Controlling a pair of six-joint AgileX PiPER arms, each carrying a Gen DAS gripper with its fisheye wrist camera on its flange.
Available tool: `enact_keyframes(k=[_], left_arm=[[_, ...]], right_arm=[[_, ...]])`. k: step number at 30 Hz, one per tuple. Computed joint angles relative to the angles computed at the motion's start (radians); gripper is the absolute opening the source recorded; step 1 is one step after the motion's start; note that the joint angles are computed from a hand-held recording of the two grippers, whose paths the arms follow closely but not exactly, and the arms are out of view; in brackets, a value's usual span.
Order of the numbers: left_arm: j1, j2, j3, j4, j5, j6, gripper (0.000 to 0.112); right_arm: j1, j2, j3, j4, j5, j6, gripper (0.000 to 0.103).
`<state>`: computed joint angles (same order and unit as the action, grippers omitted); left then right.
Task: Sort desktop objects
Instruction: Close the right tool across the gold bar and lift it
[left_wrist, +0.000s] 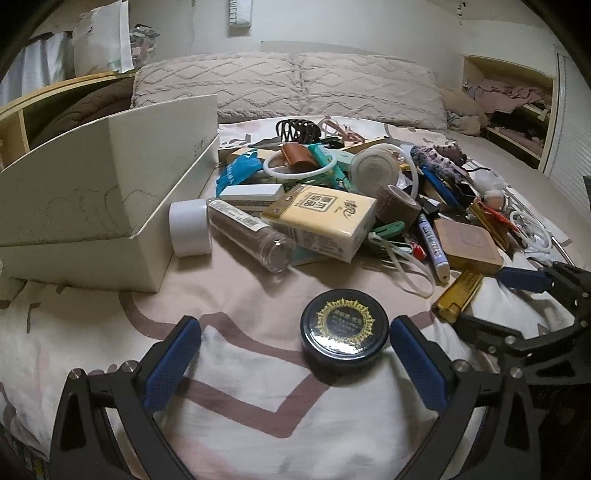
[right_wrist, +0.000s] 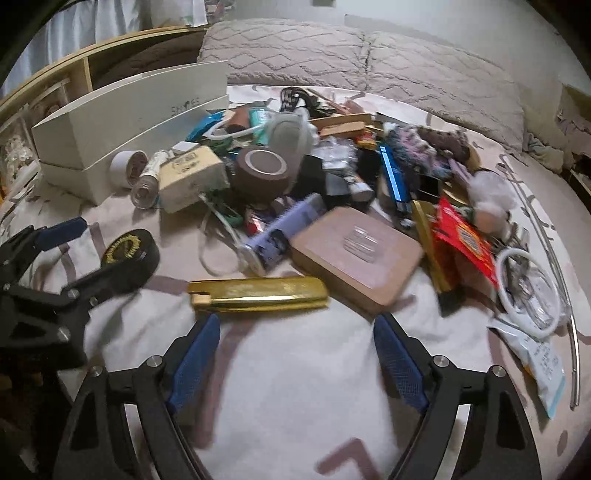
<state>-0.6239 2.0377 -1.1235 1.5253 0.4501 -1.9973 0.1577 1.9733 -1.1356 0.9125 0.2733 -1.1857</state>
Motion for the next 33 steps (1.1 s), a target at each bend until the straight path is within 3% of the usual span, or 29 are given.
enact_keyframes(k=[3,8,13,20,23,28,33], left_arm=[[0.009,-0.008,0.013,-0.002,-0.010,-0.015,0.103],[0.013,-0.009,0.016,0.001,-0.012,-0.017,0.103],[0.009,-0.009,0.013,-0.019,-0.009,0.007,0.103],[0.010,-0.006,0.009,-0.037,-0.007,0.031,0.103],[0.004,0.005,-0.005,-0.077,0.006,0.076,0.103],[0.002,0.012,-0.015,-0.112,0.020,0.107,0.103],[0.001,0.007,-0.011,-0.114,0.016,0.106,0.103]], right_arm=[[-0.003,0.005,-0.006,0.038,0.036,-0.046,0.084],[-0.084,0.009,-0.009,0.185,0.180,-0.204,0.084],[-0.124,0.058,-0.101,0.133,0.315,-0.141,0.084],[-0.122,0.100,-0.171,0.112,0.406,-0.106,0.084],[-0.106,0.090,-0.157,0.115,0.381,-0.100,0.084],[-0.055,0.082,-0.137,0.077,0.271,-0.038,0.082],[-0.058,0.079,-0.121,0.116,0.255,-0.074,0.081]])
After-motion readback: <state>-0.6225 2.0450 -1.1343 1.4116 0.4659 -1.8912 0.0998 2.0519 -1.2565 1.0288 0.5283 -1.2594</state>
